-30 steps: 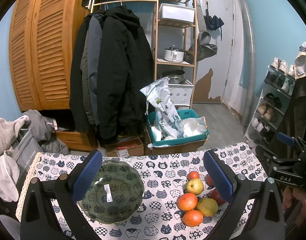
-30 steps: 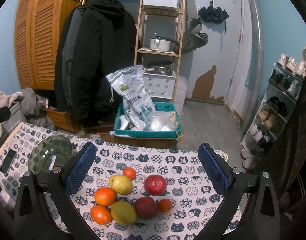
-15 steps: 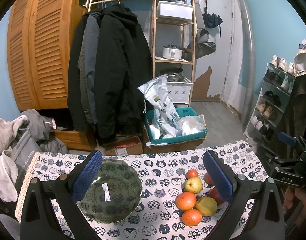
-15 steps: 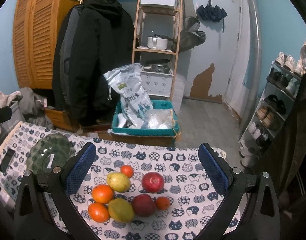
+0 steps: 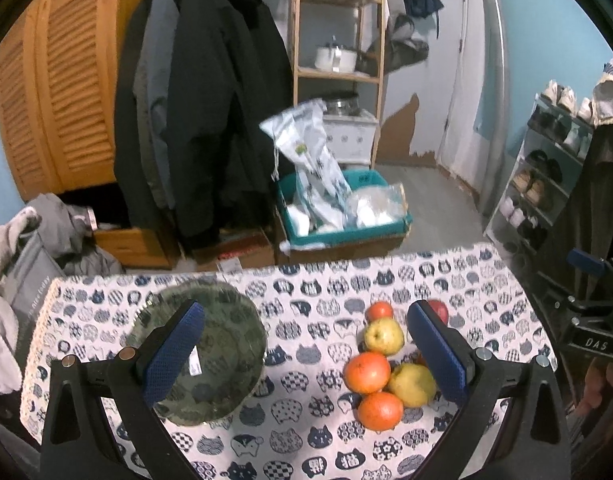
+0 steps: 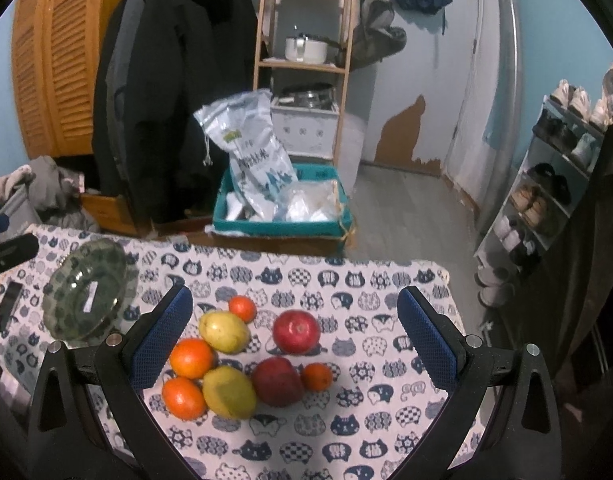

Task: Organize fruits
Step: 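Move both tools forward and down toward the fruit pile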

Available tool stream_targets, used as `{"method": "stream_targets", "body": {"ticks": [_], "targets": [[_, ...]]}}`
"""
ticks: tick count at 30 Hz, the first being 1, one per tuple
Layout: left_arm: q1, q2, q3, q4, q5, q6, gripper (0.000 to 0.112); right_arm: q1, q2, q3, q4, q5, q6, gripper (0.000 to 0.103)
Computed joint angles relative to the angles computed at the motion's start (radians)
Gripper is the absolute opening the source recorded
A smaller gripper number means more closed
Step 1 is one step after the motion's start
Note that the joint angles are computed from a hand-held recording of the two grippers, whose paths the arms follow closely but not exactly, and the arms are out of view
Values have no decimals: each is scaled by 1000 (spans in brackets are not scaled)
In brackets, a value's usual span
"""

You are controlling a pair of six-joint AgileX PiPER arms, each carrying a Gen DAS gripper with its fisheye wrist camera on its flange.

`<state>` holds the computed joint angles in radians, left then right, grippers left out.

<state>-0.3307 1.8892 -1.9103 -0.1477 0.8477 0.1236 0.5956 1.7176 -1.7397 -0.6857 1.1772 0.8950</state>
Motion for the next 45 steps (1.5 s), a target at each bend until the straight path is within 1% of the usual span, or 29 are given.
{"method": "stream_targets", "body": {"ticks": [9, 14, 21, 24, 31, 37, 42, 45], "targets": [[-29, 65, 25, 5, 46, 3, 102, -64, -19, 99, 136, -45, -7, 100], [-41, 117, 11, -9, 98, 5, 102, -86, -16, 145, 183, -48, -15, 100], [-65, 181, 12, -7, 128, 4, 102, -116, -9, 218, 238, -71, -24, 100], [-71, 215, -8, -18, 165, 3, 102, -132, -3, 249, 274, -88, -32, 100], [-94, 276, -30, -25, 198, 1, 102, -153, 21, 294, 337, -115, -50, 97], [-116, 346, -78, -39, 258, 4, 102, -178, 40, 314, 376, -123, -68, 97], [-137, 373, -83, -28, 262, 12, 101, -188, 49, 324, 389, -129, -77, 97], [-146, 387, -87, -23, 268, 21, 98, -194, 51, 330, 396, -131, -82, 97]]}}
